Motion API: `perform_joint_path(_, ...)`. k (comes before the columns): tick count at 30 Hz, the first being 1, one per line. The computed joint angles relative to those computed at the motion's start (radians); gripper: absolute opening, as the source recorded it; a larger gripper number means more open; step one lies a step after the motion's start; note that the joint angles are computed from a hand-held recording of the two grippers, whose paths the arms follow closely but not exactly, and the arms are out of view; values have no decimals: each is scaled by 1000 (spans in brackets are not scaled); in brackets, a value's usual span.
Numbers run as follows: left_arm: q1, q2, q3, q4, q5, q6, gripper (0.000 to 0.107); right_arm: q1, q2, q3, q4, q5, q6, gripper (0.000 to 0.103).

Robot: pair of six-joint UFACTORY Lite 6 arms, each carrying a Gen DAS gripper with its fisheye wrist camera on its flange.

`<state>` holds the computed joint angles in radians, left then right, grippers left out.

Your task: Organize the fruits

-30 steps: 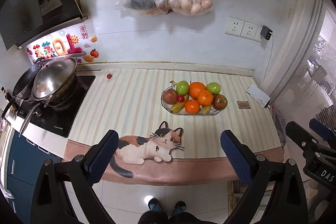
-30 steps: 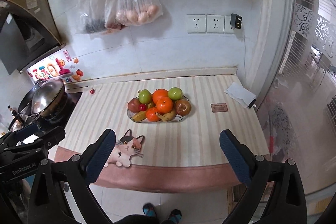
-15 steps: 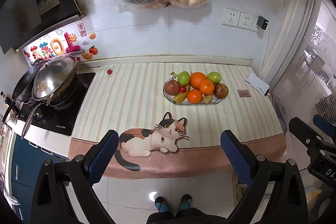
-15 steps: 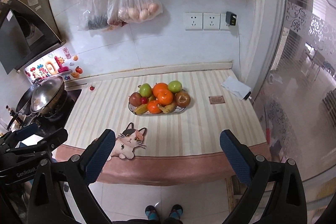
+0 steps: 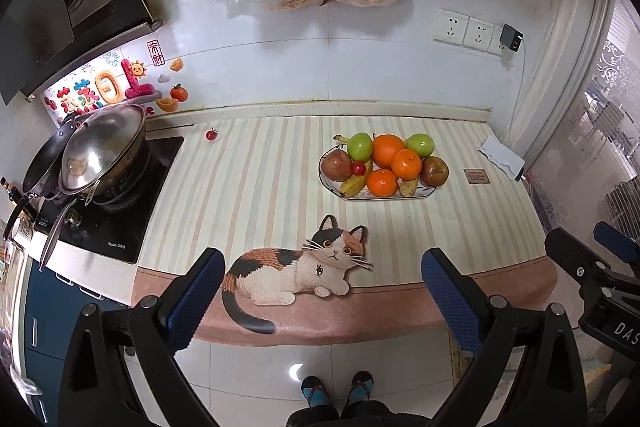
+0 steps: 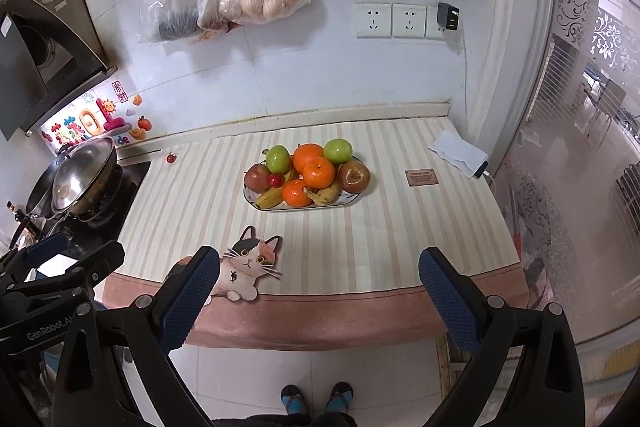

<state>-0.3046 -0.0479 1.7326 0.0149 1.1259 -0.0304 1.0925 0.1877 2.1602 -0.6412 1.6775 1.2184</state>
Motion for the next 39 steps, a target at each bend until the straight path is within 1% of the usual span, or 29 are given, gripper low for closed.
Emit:
perform_joint_path(13,29,15,8,-17,-1,17,101,-24,35,23,22,-34,-18,102)
perform_joint_path(20,38,7,9,-26,1,20,101,-22,25,12,25,-43,-14,102)
perform_joint_path(39,31,-6,8,-22,8,5,101,28,26,23,4,-11,14,102)
